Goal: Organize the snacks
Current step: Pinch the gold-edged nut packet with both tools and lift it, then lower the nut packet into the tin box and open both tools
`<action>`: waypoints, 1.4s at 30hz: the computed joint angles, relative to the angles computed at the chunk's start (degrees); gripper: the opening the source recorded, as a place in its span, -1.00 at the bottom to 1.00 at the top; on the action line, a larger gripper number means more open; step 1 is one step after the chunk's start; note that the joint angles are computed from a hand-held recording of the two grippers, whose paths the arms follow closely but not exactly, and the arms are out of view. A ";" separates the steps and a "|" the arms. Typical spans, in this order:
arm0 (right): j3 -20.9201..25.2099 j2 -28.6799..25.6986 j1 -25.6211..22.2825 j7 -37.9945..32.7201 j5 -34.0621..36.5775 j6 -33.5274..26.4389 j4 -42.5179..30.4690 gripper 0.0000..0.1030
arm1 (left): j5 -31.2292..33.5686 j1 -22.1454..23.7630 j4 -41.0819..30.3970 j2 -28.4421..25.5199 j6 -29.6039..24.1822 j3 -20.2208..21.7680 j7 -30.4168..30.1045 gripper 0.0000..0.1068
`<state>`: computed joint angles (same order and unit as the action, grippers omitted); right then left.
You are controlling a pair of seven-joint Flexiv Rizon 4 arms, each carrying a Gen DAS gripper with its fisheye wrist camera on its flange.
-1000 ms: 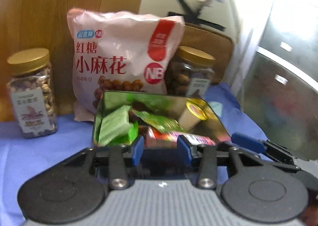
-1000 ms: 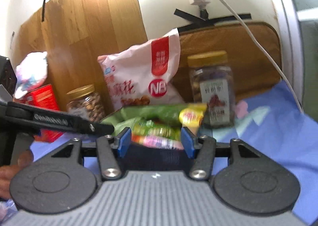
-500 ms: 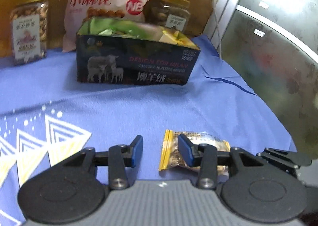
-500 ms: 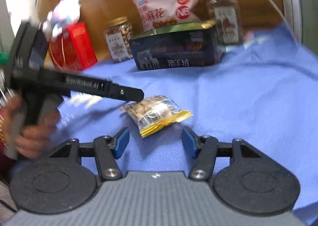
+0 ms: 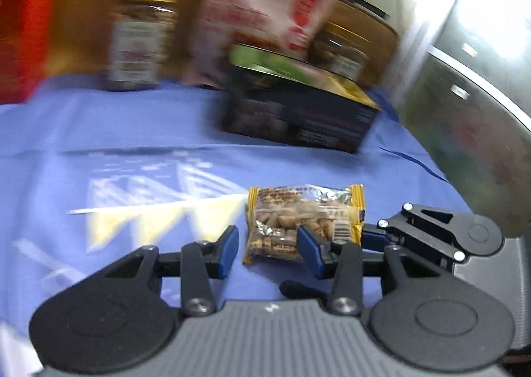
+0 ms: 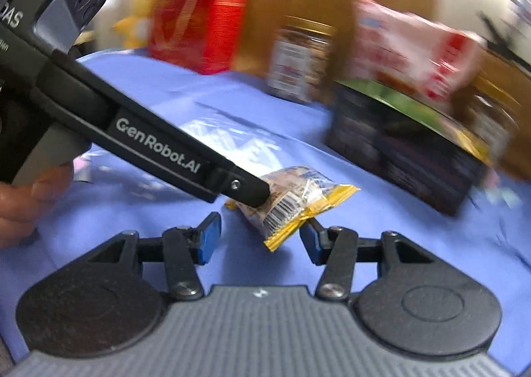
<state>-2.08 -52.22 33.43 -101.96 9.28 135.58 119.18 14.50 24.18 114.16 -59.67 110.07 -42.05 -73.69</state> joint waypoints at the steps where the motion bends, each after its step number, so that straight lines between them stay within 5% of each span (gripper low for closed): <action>1: 0.71 0.49 -0.92 -0.07 -2.85 -1.78 -0.39 0.07 | -0.24 0.94 0.90 0.46 0.86 0.28 -0.66 -0.25; 6: 4.57 5.81 -9.21 -0.58 -22.88 -18.44 -2.47 0.03 | 0.15 6.79 3.80 2.19 1.89 -0.67 -4.23 -0.25; 12: -13.63 12.45 5.11 -11.16 -21.45 -28.11 -2.32 0.06 | 0.25 9.44 5.09 7.41 2.05 0.41 -8.95 -0.20; 14: -15.41 15.33 6.43 -14.25 -21.25 -28.79 -1.25 0.07 | -0.01 9.39 4.81 8.90 0.65 0.63 -9.26 -0.20; 17: -10.87 18.41 1.94 -17.58 -23.01 -29.27 -0.08 0.07 | 0.40 9.90 4.54 8.80 -1.18 -0.84 -8.40 -0.17; 21: 3.86 15.94 -12.40 -14.70 -26.59 -29.66 -1.43 0.07 | -1.61 7.97 2.67 6.00 -4.41 -2.27 -6.49 -0.07; 25: 5.60 10.91 -14.34 -9.97 -24.08 -26.38 -3.08 0.08 | -6.54 4.69 -0.81 3.89 -10.59 -2.28 -3.86 -0.07; 29: 14.33 6.72 -23.75 -5.08 -29.81 -28.87 -6.93 0.11 | -11.72 3.12 -2.95 1.94 -13.82 -2.82 -2.39 -0.07; 35: 18.15 1.88 -27.41 -1.08 -34.20 -30.91 -11.50 -0.02 | -16.68 3.19 -4.22 -0.05 -14.48 -4.29 -1.53 -0.19; 42: 11.07 3.64 -21.13 0.08 -31.37 -20.39 -6.29 -0.36 | -18.16 0.24 -4.50 4.08 -16.31 -3.22 2.32 -0.35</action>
<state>9.00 -48.57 12.31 -101.88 -22.09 115.20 112.89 -3.66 24.42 109.65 -55.59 93.76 -45.27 -71.37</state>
